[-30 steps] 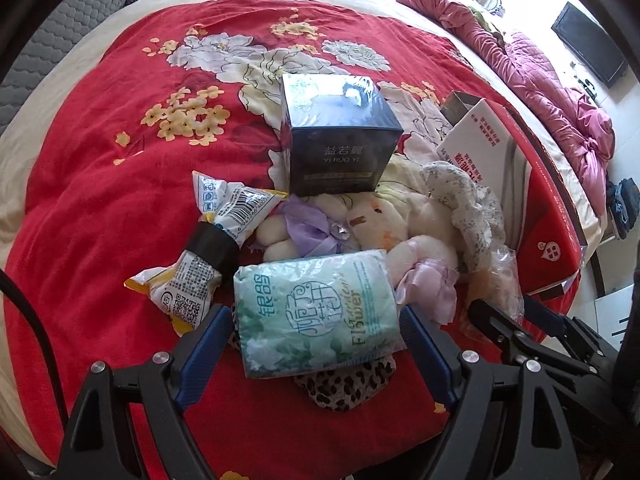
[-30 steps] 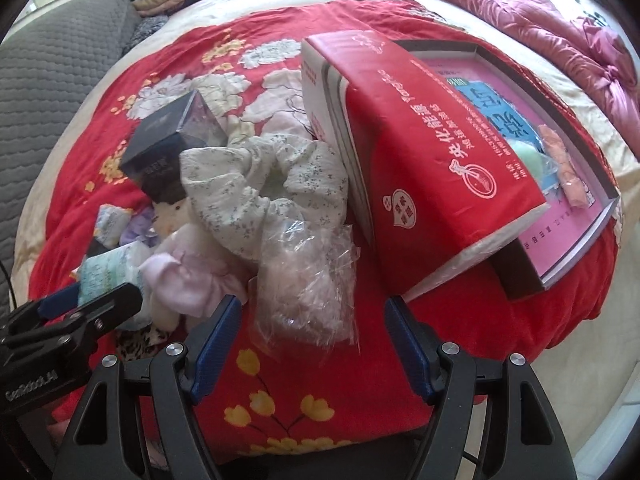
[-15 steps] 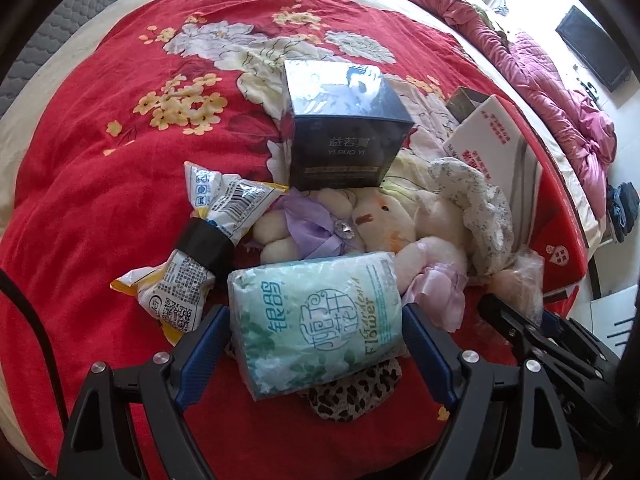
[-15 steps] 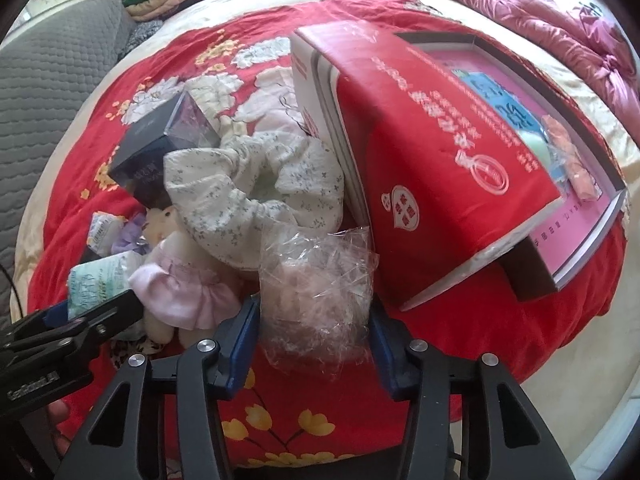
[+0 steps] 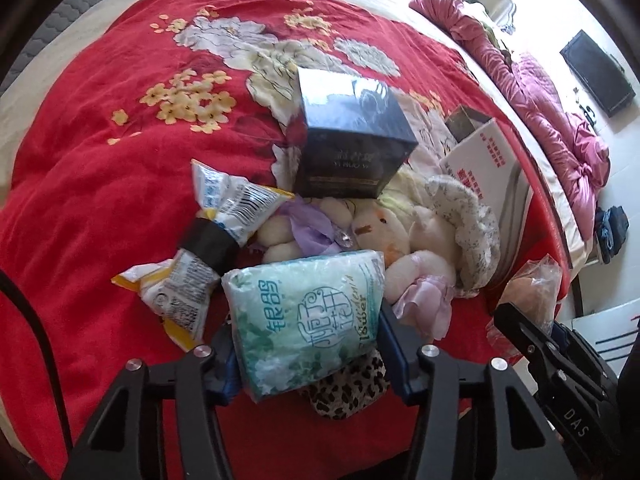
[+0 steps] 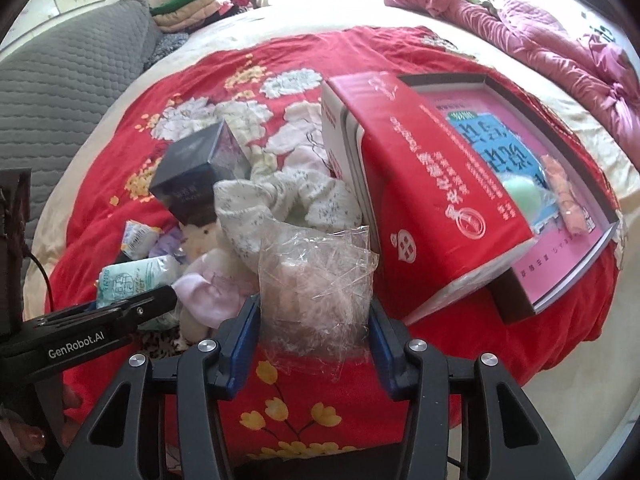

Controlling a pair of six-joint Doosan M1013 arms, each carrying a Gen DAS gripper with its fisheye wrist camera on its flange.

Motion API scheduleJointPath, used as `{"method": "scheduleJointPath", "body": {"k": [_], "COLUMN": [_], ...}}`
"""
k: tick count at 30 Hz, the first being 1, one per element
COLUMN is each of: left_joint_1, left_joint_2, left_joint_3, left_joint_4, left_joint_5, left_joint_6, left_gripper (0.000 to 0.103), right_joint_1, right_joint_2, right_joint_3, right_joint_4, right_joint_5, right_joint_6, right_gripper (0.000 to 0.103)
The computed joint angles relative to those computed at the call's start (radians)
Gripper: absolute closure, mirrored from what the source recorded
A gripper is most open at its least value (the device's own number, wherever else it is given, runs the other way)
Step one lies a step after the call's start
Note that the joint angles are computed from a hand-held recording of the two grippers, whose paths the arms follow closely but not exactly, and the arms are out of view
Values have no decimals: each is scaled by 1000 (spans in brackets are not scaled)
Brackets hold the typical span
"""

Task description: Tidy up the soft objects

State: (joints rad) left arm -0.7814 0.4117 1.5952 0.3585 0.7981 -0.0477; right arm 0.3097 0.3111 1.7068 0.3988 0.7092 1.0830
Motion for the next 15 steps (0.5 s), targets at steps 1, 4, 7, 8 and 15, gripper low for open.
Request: {"method": "scheduleJointPath", "body": {"k": [1,4,7,8,15], "left_joint_1": [-1,-8,-14,-16,-33], "left_joint_2": [-4,-16,-20,-21,-22], "left_joint_3": [1,2,-14,-20,-61], "left_joint_4": [8,41,63,70,115], "left_joint_5": [3,19,53,63,113], "left_joint_6": [-7,-31,-31,-29,-33], "left_gripper": [48,48,48,48,48], "right_joint_1": [-1,-4,-9,-11,-27], "right_joint_2": [-2,-8,-14,-17,-44], "right_joint_3": [0,1,-2,-2,-5], "right_joint_4": [7,20,38,41,76], "right_joint_5": [0,-1,0,-1,-16], "right_joint_6": [-9,-24,-43,-48,-119], "right_gripper": [52,52,52,52,52]}}
